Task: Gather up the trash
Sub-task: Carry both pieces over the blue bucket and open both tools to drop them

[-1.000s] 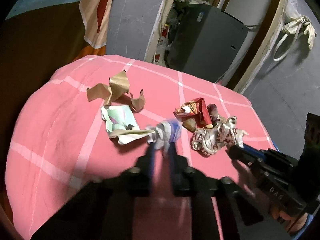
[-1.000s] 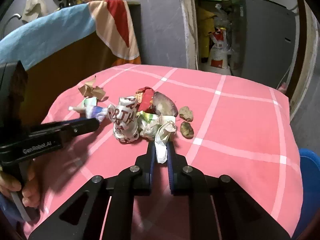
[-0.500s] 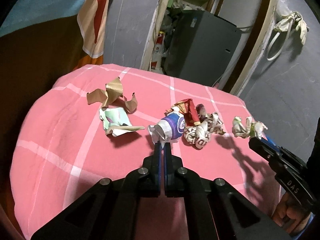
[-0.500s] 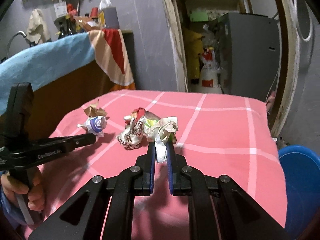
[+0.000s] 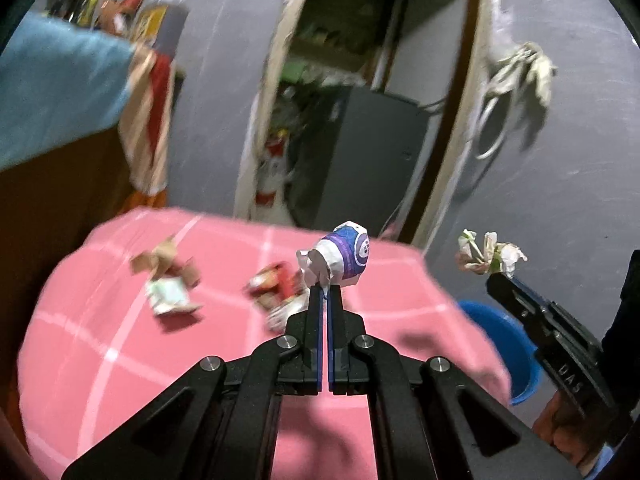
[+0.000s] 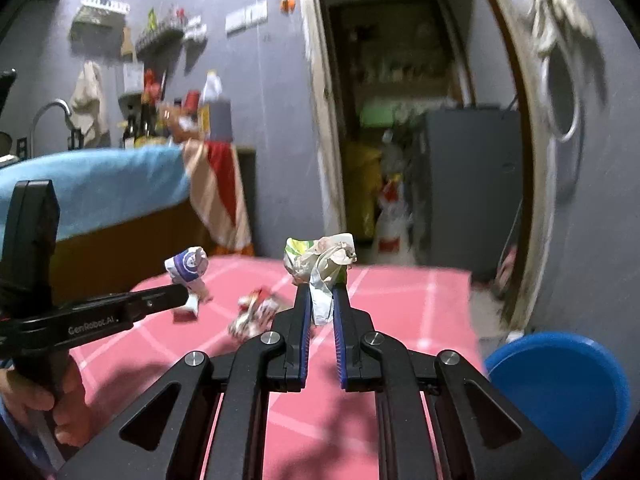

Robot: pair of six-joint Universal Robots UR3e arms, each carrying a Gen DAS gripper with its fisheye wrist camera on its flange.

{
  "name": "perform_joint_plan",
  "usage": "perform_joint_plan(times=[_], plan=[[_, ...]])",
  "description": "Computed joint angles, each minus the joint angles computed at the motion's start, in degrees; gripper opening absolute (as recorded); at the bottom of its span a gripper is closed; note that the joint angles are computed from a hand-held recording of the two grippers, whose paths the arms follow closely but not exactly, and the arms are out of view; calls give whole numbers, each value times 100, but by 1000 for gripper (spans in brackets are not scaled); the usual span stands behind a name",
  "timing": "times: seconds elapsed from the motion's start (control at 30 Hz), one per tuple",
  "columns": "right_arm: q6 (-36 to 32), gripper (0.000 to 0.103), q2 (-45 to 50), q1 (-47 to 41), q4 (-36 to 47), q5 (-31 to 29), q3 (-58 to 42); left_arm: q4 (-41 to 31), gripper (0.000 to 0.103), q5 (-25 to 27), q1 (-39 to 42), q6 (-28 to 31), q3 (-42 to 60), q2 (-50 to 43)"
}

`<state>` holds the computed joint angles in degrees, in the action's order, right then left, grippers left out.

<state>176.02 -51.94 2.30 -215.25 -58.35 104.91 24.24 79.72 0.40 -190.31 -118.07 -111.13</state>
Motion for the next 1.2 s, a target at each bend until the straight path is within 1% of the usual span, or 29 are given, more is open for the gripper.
perform_joint_plan(times=[0.1,0.17,0.37,0.47,0.6,0.77,1.07,1.2], plan=[[61,9,-135,-187,-699,-68,348,209,0,212,-397,-41,358,-187],[66,9,-218,-309,-1011,-145,507,249,0,323,-656,-63,674,-348],[374,9,-404,-859,-1747,-184,907,127,0,520,-1270,22,1555,-753],[436,9,-472,-1133,-1931,-246,1070,-136,0,530,-1487,44,2118,-1031],[435,9,-507,-1498,-2036,-304,1251,-667,0,495,-1765,58,2996,-1493],[407,9,-472,-1864,-1845,-274,1330,-1755,0,380,-2038,-12,4312,-2157],[362,9,-248,-2260,-1131,-206,1190,-3744,0,214,-2284,-22,6522,-3296],[263,10,-169,-2294,-742,-252,1089,-4296,0,126,-2323,-57,7073,-3674]])
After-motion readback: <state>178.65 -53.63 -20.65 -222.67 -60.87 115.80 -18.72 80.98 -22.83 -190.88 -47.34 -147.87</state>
